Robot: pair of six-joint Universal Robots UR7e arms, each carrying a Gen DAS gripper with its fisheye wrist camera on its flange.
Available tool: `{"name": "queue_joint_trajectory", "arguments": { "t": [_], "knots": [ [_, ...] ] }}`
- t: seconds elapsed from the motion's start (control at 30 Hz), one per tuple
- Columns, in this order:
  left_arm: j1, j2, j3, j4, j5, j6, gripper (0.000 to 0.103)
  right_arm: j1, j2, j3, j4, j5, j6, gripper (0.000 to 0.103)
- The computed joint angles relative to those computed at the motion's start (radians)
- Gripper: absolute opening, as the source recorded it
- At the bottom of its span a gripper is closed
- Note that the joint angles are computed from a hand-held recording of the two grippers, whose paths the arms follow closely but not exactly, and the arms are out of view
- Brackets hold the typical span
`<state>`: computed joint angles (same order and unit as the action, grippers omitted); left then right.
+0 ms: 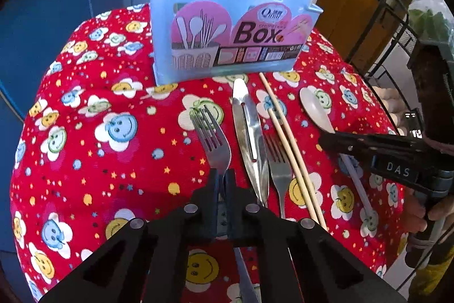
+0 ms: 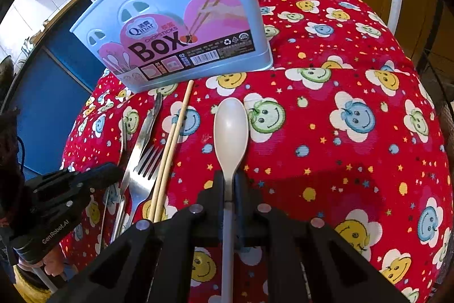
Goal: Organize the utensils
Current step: 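Grasp the white plastic spoon with the right tool while the left tool grasps a metal fork, then lift the spoon and fork and carry them above the blue holder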
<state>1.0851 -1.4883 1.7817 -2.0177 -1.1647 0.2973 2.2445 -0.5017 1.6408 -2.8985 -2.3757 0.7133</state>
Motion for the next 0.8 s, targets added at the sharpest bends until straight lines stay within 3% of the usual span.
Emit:
{"name": "queue_joint_trajectory", "arguments": {
  "t": [0.37,0.7,0.8],
  "knots": [
    [-0.027,-0.007,0.024,0.037,0.062,-0.002,0.01,-0.002,-0.008,0.016,-0.016,0.025,-0.014,0.01],
    [0.002,0.03,-0.026,0.054,-0.004,-0.076,0.004,-0.009,-0.012,0.008,-0.004,0.041,-0.029,0.008],
    [0.01,0.015,-0.022,0.028,-0.042,-0.083,0.003,-0.006,-0.011,0.019,-0.048,0.049,-0.037,0.008]
  ]
}}
